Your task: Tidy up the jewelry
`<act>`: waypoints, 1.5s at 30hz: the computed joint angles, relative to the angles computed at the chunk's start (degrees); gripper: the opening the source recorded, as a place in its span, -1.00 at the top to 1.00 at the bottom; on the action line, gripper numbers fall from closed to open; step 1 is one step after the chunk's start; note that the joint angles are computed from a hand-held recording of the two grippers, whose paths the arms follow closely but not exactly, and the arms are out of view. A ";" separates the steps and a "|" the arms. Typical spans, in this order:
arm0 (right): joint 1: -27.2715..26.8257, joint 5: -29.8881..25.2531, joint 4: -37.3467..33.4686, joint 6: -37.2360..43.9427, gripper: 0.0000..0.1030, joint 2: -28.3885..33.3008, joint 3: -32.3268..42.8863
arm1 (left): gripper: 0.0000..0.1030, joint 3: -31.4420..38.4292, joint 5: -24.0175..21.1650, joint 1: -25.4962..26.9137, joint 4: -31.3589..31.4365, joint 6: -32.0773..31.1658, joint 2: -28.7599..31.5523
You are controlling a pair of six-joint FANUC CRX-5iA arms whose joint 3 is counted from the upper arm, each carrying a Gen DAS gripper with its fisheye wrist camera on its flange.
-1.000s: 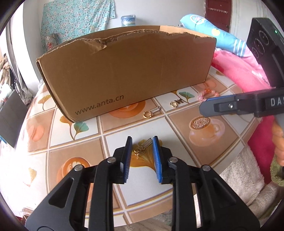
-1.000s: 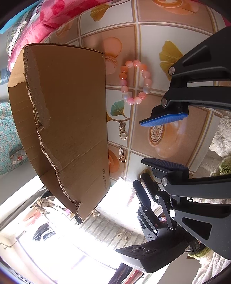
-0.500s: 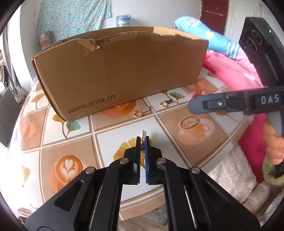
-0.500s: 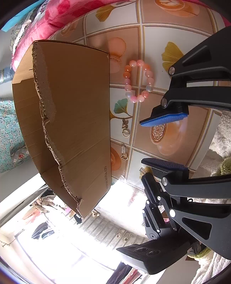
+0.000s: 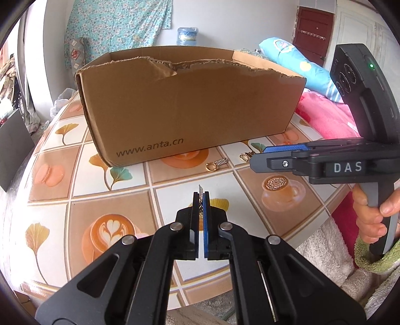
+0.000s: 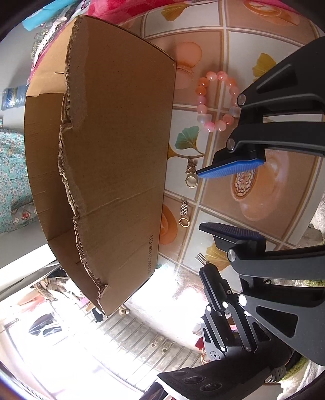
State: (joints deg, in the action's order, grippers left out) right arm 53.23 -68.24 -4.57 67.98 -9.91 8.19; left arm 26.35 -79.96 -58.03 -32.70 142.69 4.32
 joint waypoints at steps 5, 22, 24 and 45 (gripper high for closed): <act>0.87 -0.32 3.03 0.08 0.30 0.74 0.38 | 0.97 -0.49 0.56 0.12 0.13 0.44 -0.19; 4.27 -1.25 9.71 -0.25 0.54 2.28 -0.28 | 0.97 -1.30 0.70 0.26 0.12 1.22 -0.49; 4.16 -1.35 9.98 -0.40 0.54 2.32 -0.40 | 0.97 -1.34 0.72 0.40 0.31 1.29 -0.46; 5.28 -1.21 12.26 0.31 0.79 3.71 0.23 | 0.97 -1.24 1.62 0.75 1.01 1.12 -0.08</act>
